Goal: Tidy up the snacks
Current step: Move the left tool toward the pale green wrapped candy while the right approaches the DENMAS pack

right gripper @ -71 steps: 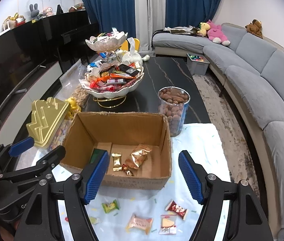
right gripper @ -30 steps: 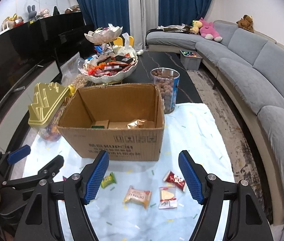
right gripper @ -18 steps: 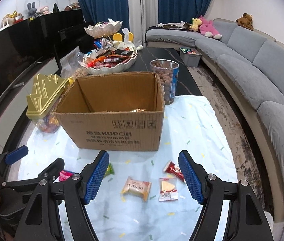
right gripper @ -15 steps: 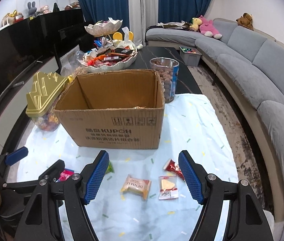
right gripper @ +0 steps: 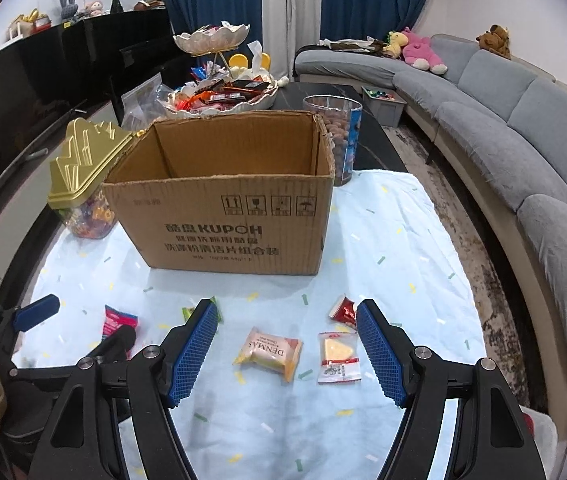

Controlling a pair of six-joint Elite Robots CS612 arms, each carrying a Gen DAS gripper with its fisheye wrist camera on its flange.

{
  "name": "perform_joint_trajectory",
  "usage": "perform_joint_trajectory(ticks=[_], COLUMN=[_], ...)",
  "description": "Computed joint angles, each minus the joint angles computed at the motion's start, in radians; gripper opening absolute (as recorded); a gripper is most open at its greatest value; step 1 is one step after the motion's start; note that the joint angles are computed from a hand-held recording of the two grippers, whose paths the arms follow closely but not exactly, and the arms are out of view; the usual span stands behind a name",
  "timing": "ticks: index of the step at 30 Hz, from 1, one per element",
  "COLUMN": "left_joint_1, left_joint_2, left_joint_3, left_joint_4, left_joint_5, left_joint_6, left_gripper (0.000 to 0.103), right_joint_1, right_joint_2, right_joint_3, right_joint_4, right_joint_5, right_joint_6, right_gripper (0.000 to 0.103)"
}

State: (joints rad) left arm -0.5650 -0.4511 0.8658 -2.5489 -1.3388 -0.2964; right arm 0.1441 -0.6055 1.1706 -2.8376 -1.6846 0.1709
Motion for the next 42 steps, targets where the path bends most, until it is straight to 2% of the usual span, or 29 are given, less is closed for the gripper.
perform_joint_trajectory(ticks=[5, 19, 33, 42], left_joint_1=[-0.005, -0.003, -0.006, -0.009], left_joint_2=[0.010, 0.036, 0.073, 0.096], left_joint_3=[0.003, -0.004, -0.041, -0.075], left_joint_4=[0.000, -0.002, 0.040, 0.052], left_joint_5=[0.015, -0.014, 0.006, 0.018], left_joint_6=[0.008, -0.004, 0.010, 0.027], left_gripper=[0.096, 0.096, 0.096, 0.090], right_joint_1=[-0.002, -0.006, -0.007, -0.006], right_joint_2=[0.010, 0.031, 0.069, 0.088], right_joint_3=[0.002, 0.002, -0.022, -0.040], right_joint_4=[0.000, 0.001, 0.006, 0.010], right_joint_5=[0.002, 0.013, 0.021, 0.036], right_joint_6=[0.001, -0.004, -0.034, -0.041], right_gripper=[0.073, 0.073, 0.073, 0.073])
